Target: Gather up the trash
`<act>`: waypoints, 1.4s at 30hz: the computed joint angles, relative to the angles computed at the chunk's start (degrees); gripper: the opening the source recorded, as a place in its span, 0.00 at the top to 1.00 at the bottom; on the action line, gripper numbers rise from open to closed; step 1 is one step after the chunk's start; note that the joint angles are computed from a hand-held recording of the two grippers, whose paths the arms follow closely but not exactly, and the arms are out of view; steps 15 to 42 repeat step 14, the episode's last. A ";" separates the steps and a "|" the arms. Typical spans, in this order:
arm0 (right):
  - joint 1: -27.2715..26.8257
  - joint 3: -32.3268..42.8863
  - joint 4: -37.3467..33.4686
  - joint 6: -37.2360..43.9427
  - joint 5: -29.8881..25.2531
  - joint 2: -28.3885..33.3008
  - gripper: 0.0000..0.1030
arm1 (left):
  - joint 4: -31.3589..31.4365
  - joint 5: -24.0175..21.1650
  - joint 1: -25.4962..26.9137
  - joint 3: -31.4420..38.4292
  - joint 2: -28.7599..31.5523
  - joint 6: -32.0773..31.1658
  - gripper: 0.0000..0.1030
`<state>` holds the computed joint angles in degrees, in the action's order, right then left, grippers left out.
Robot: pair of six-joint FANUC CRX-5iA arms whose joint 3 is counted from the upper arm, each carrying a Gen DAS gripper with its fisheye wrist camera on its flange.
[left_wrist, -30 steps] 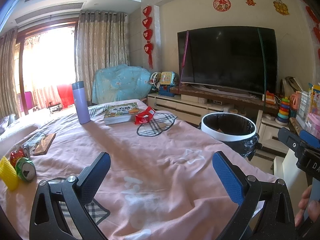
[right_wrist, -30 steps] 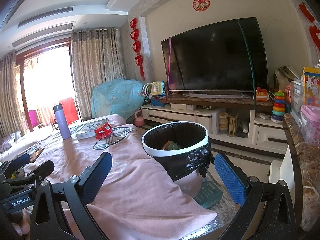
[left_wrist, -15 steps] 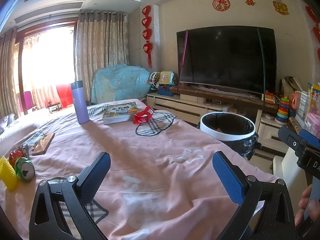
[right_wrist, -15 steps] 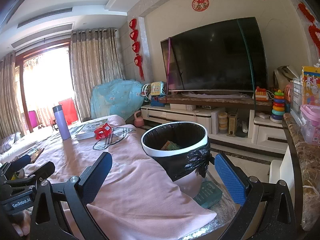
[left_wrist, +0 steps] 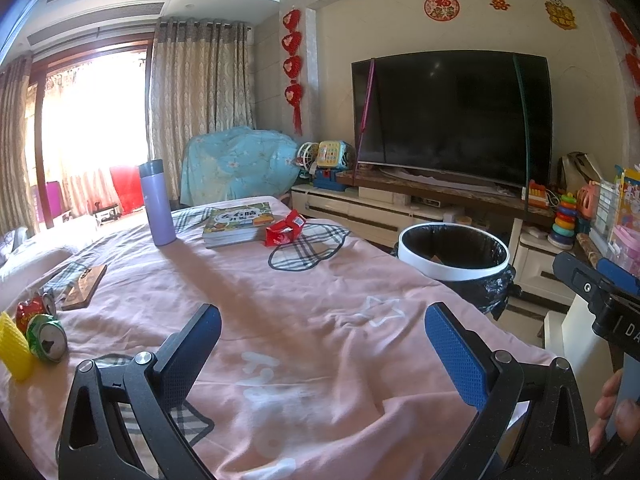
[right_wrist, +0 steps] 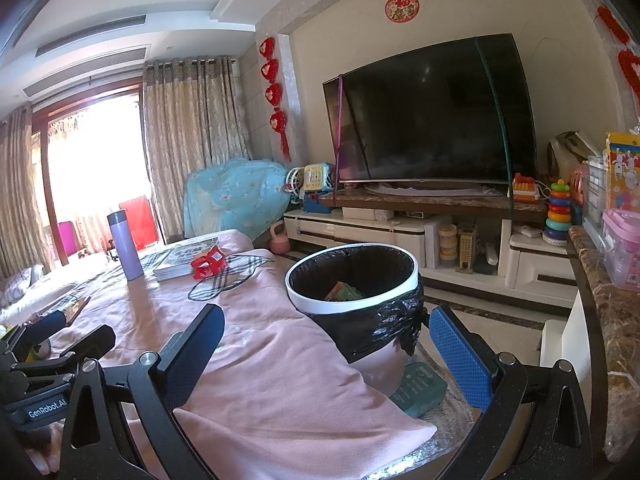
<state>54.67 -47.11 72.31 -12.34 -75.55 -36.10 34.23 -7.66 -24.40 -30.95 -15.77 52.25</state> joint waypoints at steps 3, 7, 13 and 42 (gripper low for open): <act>-0.39 0.19 -0.07 0.01 0.63 0.12 0.00 | 0.96 -0.03 -0.11 0.07 0.27 -0.71 0.01; -0.78 0.38 -0.11 -0.02 1.28 0.38 0.00 | 3.05 0.01 -0.28 -0.05 0.47 -2.64 0.01; -1.52 0.89 -1.31 0.50 2.51 0.62 0.00 | 4.33 -0.63 0.00 0.37 0.88 -3.51 0.01; -1.83 0.85 -1.45 0.62 2.94 0.52 0.00 | 4.45 -0.86 0.09 0.48 0.95 -3.52 0.01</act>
